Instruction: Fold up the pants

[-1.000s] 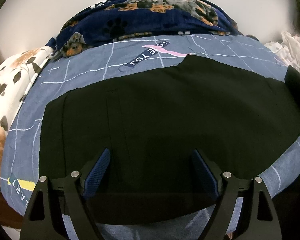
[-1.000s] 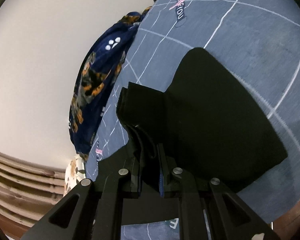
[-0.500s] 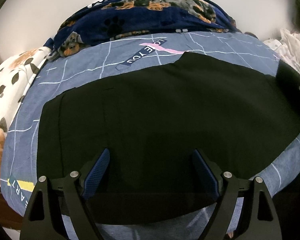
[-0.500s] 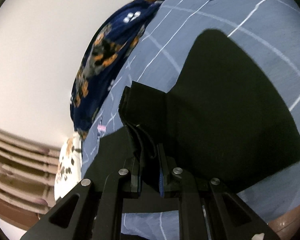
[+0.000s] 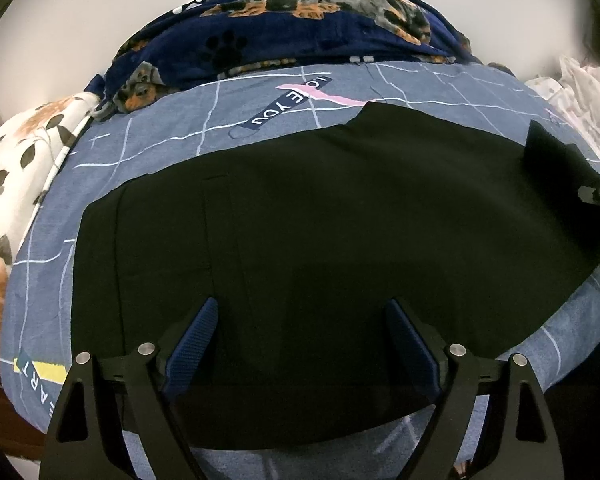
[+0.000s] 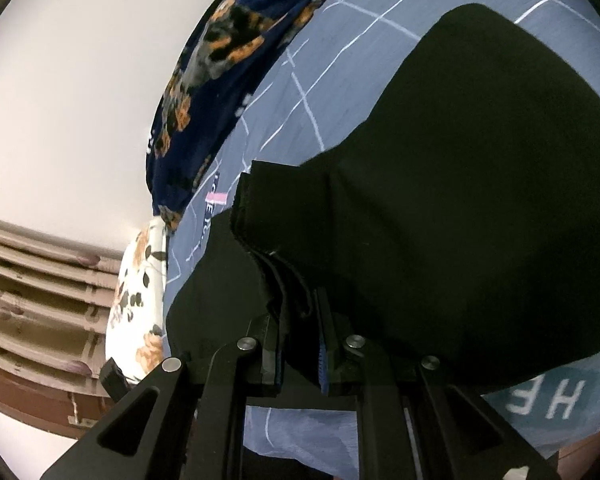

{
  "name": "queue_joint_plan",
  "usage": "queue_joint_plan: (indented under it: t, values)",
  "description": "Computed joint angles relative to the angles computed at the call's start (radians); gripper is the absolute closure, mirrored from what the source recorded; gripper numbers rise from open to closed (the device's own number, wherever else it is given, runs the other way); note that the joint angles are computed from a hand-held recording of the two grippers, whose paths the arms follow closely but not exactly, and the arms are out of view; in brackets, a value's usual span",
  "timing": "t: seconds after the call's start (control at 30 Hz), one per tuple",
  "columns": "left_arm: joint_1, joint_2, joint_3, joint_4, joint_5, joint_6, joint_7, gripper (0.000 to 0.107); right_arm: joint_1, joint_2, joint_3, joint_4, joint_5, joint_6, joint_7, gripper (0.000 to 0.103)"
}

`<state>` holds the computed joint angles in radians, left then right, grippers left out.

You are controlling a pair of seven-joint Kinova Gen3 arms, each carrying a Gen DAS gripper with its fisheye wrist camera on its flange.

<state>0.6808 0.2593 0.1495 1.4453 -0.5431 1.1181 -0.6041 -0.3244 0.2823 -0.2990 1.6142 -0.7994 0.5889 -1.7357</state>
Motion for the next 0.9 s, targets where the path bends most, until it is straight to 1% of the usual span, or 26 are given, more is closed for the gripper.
queue_joint_plan:
  t: [0.13, 0.27, 0.7, 0.9]
  values:
    - [0.003, 0.003, 0.001, -0.004, -0.002, 0.005, -0.003, 0.020, -0.019, 0.009, 0.004, -0.016, 0.027, 0.008, -0.019, 0.090]
    - [0.002, 0.003, 0.001, -0.004, 0.001, 0.004, -0.007, 0.019, -0.020, 0.016, -0.001, -0.022, 0.031, 0.010, -0.022, 0.089]
    - [0.004, 0.005, 0.000, -0.005, 0.002, 0.006, -0.009, 0.018, -0.053, 0.044, -0.003, -0.071, 0.088, 0.029, -0.062, 0.088]
    - [0.005, 0.005, 0.000, -0.006, 0.001, 0.006, -0.008, 0.018, -0.052, 0.049, -0.012, -0.075, 0.089, 0.026, -0.065, 0.088]
